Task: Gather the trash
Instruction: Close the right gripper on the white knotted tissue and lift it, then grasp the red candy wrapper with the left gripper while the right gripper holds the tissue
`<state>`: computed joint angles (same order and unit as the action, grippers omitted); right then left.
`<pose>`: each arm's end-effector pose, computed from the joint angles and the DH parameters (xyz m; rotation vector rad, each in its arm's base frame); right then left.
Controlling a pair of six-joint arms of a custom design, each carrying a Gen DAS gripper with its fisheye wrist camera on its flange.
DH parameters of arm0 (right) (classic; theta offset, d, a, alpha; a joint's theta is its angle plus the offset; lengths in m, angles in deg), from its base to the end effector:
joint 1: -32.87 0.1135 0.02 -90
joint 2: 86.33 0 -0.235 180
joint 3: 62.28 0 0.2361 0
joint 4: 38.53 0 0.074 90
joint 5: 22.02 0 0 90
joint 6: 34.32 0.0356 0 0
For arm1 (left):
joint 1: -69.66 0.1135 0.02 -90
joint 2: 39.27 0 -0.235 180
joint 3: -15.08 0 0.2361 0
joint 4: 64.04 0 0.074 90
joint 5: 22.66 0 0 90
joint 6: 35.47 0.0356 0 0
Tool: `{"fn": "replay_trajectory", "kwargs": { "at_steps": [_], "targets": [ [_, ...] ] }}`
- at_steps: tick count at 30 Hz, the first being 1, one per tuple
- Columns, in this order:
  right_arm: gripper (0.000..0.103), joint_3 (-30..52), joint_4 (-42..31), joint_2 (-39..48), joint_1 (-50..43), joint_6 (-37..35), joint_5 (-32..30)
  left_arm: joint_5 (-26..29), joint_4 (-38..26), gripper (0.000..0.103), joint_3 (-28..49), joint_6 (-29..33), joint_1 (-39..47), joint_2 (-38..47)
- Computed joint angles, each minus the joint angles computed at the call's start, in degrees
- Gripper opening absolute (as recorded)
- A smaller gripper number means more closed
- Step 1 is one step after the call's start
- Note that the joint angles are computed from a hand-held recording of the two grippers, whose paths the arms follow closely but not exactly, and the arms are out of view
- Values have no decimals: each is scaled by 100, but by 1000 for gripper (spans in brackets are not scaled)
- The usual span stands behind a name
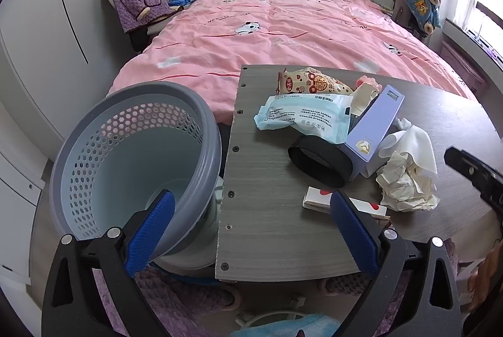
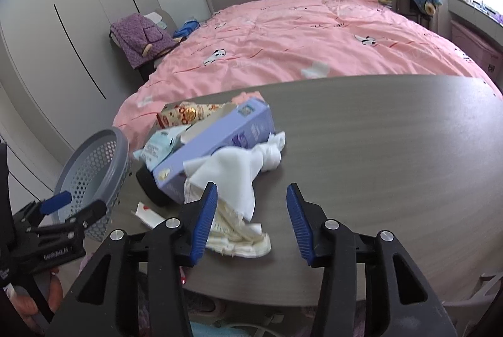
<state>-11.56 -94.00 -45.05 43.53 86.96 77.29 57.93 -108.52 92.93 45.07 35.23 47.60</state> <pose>0.1505 0.0225 0.2287 0.4998 2.3131 0.1619 0.2551 -0.1678 0.2234 0.4722 2.4452 -0.1167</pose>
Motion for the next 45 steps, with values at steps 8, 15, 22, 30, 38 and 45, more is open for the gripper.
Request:
{"fn": "replay_trajectory", "kwargs": {
  "at_steps": [8, 15, 22, 30, 38, 45],
  "targets": [
    [46, 411, 623, 1294, -1147, -468, -896, -24, -39, 95, 150, 12, 8, 131],
    [46, 497, 874, 2165, -1492, -575, -1500, -73, -73, 95, 368, -6, 23, 403],
    [39, 637, 928, 2517, -1369, -641, -1515, -100, -70, 95, 481, 20, -3, 540],
    [29, 573, 1094, 2395, -1412, -649, -1515, -96, -50, 95, 479, 33, 6, 586],
    [28, 661, 835, 1682, -1891, -686, -1334, -48, -31, 95, 406, 36, -14, 545],
    [28, 865, 341, 881, -2160, -752, -1035, -139, -13, 95, 282, 46, -133, 377]
  ]
}}
